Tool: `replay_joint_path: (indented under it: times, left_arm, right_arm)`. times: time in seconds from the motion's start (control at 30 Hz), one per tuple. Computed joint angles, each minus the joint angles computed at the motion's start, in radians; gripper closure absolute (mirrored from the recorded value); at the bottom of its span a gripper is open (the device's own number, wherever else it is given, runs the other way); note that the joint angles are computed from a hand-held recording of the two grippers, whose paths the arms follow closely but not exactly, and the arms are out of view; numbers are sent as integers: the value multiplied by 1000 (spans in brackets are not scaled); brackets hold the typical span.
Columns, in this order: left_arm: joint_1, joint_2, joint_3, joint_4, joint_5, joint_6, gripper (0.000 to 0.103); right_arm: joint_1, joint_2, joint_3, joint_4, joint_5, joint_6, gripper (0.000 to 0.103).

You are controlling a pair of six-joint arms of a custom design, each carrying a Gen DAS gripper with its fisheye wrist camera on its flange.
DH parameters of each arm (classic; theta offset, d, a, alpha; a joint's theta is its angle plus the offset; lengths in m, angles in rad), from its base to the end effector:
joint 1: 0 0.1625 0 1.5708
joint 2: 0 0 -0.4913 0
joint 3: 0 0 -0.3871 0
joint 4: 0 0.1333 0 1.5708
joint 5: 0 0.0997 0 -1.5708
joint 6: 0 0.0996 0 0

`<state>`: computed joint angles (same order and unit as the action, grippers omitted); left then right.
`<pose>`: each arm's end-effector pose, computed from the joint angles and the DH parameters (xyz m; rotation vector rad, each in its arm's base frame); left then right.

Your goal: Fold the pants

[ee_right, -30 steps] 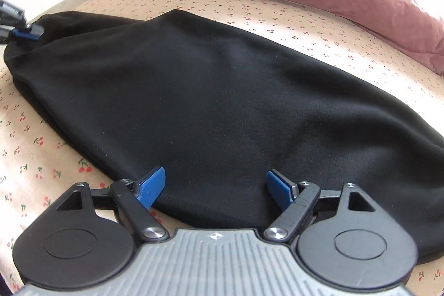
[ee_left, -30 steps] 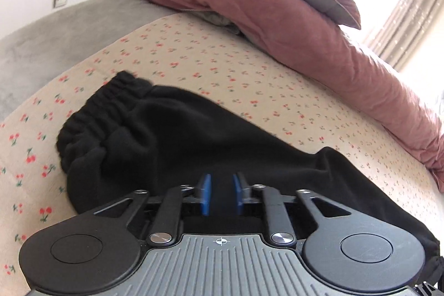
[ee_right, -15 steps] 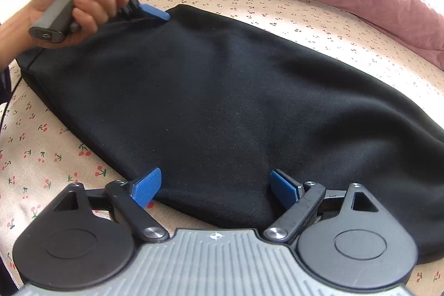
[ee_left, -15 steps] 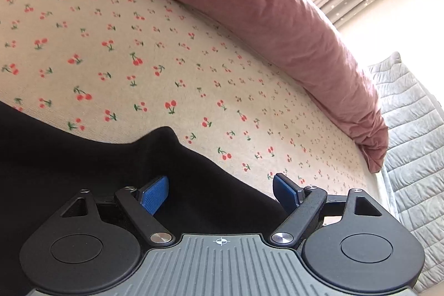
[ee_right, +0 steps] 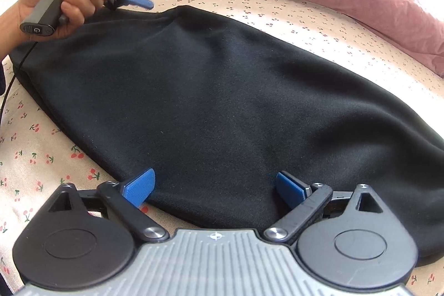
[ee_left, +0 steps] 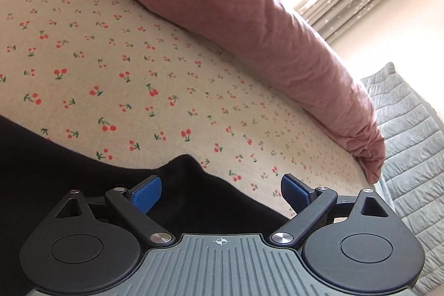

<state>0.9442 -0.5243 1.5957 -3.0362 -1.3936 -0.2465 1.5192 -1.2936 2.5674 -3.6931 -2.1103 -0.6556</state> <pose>-0.3120 -0.6882 0.0164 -0.5250 -3.0165 0.6687 0.0625 -0.3815 0.2832 0.4025 -2.2404 0.7409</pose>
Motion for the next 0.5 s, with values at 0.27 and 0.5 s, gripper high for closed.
replay_joint_path:
  times: [0.27, 0.5]
  left_arm:
    - [-52, 33, 27, -40, 35, 120, 7]
    - [-67, -87, 104, -12, 251, 115, 6]
  right_arm:
    - [-34, -32, 7, 17, 49, -11, 15]
    - [-19, 5, 1, -80, 22, -7, 15]
